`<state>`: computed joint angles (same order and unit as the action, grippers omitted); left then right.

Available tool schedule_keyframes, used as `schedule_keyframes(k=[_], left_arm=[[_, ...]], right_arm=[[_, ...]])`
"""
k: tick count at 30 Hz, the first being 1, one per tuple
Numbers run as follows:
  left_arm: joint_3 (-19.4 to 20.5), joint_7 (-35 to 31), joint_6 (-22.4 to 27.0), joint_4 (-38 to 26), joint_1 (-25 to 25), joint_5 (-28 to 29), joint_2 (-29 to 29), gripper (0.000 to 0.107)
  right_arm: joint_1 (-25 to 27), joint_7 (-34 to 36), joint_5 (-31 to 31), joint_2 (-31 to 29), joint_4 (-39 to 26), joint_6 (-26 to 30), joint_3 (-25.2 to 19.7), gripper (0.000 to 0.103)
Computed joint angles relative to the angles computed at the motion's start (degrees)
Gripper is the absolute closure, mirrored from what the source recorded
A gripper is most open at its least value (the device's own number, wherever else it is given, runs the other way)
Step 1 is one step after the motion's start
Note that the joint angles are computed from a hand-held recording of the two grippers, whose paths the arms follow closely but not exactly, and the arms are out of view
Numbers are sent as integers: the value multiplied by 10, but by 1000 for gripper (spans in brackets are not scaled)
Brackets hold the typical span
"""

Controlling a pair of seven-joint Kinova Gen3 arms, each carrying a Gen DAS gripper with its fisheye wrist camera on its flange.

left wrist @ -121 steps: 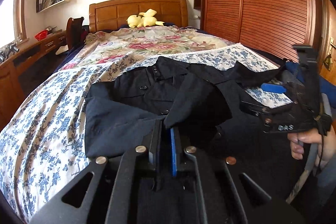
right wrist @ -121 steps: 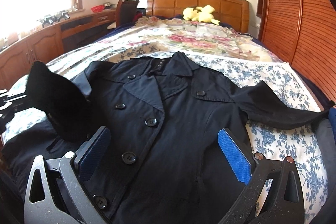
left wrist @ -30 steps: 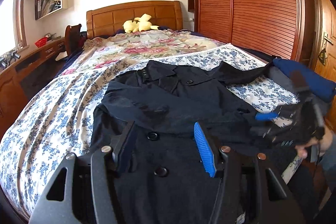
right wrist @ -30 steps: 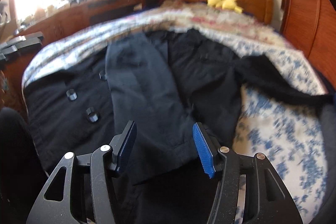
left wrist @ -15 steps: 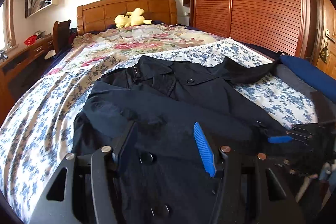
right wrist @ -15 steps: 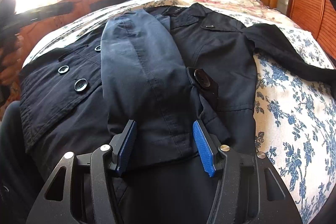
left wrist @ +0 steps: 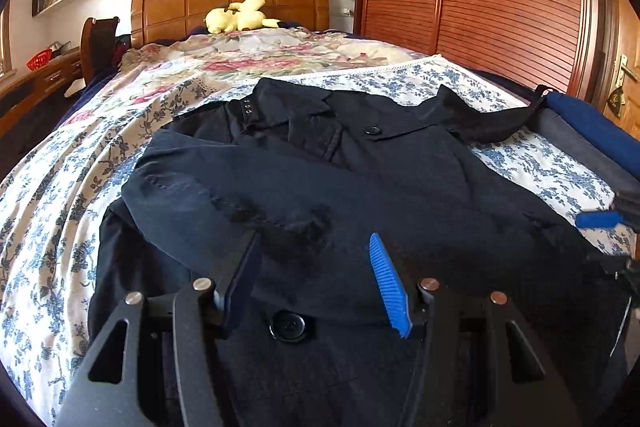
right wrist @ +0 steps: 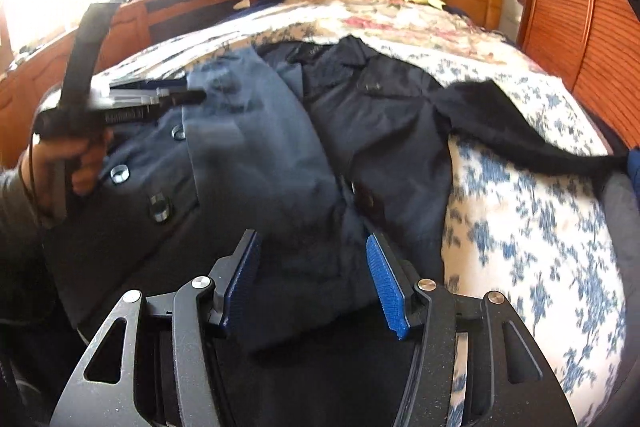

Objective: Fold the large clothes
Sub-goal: 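Open both grippers, releasing the folded sleeve flat on the coat front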

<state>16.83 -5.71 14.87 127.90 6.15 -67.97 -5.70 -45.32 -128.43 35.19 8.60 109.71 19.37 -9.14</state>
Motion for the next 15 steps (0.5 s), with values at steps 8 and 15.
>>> schedule_keyframes(k=[8,15], left_arm=[[0,51,10,6,20,-60,-1,53],[-6,38,-6,8,15,-50,-3,53]], right_arm=[[1,86,-60,63,-99,52,-9,47],[10,185,-150,132,-155,102,-3,46]])
